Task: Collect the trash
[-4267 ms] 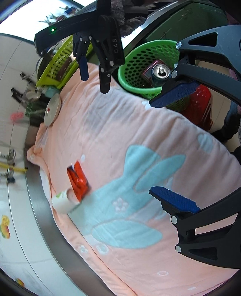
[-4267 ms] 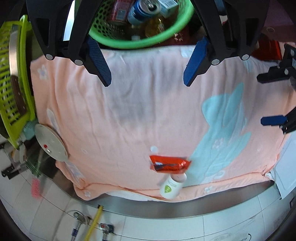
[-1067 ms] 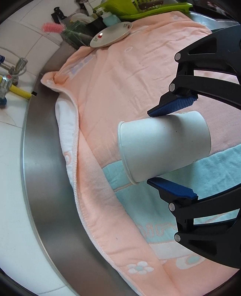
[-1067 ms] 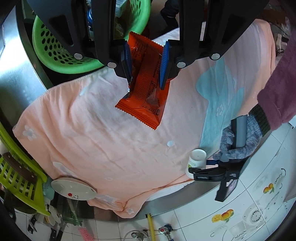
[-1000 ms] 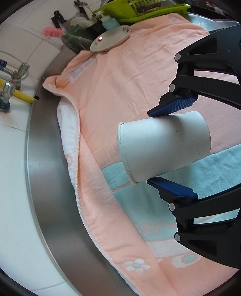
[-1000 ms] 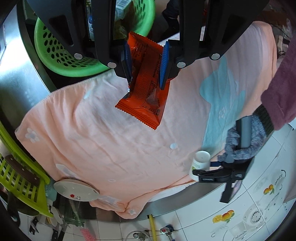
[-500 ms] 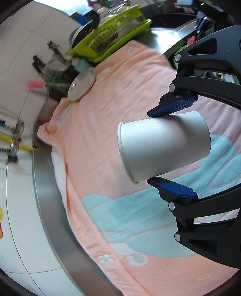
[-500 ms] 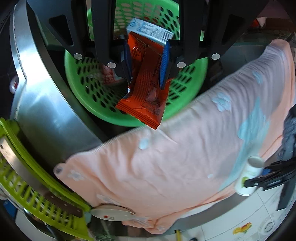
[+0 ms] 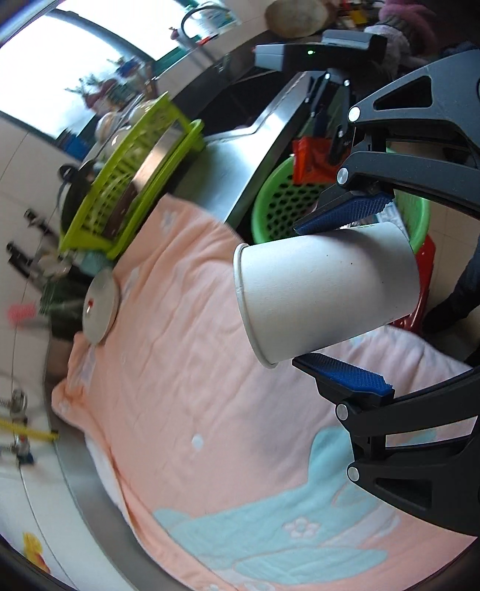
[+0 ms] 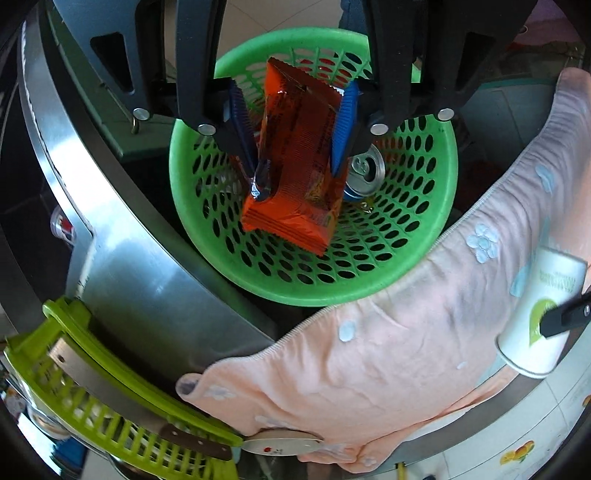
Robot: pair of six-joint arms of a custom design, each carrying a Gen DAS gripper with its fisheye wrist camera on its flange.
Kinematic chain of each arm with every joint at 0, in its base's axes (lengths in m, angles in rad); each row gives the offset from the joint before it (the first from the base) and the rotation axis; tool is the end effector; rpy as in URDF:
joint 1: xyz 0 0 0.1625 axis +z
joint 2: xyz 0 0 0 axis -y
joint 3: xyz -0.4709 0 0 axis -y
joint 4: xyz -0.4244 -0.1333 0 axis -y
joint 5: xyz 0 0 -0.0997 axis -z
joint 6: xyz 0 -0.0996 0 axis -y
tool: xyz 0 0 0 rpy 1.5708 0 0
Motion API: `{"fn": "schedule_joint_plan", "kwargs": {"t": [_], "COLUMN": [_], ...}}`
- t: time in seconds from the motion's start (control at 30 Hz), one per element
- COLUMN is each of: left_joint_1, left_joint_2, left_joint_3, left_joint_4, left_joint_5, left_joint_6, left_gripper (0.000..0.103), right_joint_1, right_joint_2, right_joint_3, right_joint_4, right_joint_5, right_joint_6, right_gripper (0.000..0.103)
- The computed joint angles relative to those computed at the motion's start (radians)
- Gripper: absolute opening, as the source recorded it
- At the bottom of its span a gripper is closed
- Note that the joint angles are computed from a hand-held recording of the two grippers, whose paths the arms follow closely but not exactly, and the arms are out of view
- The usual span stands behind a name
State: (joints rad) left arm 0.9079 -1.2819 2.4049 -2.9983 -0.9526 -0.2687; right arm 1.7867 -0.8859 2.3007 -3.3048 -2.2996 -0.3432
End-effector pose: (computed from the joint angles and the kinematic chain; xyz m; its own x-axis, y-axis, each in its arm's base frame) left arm -0.1186 -0.4623 0.1838 -0.8782 0.1518 -0.4535 0.3671 0.8217 -0.4358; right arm 0.1686 -0.4563 0.0687 -0.6599 -0.2703 0.7011 -0.4518 0.8883 -0.0827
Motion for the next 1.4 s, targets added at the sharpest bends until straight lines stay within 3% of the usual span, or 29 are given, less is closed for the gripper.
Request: {"fn": "schedule_joint_plan", "kwargs": {"t": [0.2, 0.47, 0.67, 0.77, 1.1, 1.33, 1.4], "left_joint_1": [-0.006, 0.000, 0.008, 0.011, -0.019, -0.074, -0.092], "left_joint_2": [0.117, 0.259, 0.306, 0.319, 0.238, 0.089, 0.044], "left_joint_3": [-0.041, -0.124, -0.159, -0.159, -0.084, 0.032, 0.061], "left_joint_4": [-0.017, -0.002, 0.021, 0.018, 0.009, 0.039, 0.061], "left_joint_5": [-0.053, -0.057, -0.069, -0.066, -0.011, 0.048, 0.063], "left_joint_6": [0.042, 0.093, 0.109, 0.098, 0.055, 0.028, 0.018], "left_gripper": [0.065, 0.066, 0.072, 0.079, 0.083, 0.088, 0.089], "right_joint_1": [-0.008, -0.026, -0.041, -0.046, -0.016, 0.065, 0.092], "right_joint_2": [-0.024, -0.055, -0.070, -0.075, -0.054, -0.010, 0.004], "right_joint_3": [0.031, 0.057, 0.063, 0.065, 0.081, 0.123, 0.133], "right_joint_4": [-0.041, -0.060, -0.058, -0.058, -0.110, -0.216, -0.237], "right_joint_5": [-0.017, 0.014, 0.048, 0.069, 0.081, 0.062, 0.053], "right_joint_6": [0.009, 0.016, 0.007, -0.002, 0.010, 0.119, 0.161], "right_gripper": [0.056, 0.060, 0.060, 0.061, 0.066, 0.069, 0.074]}}
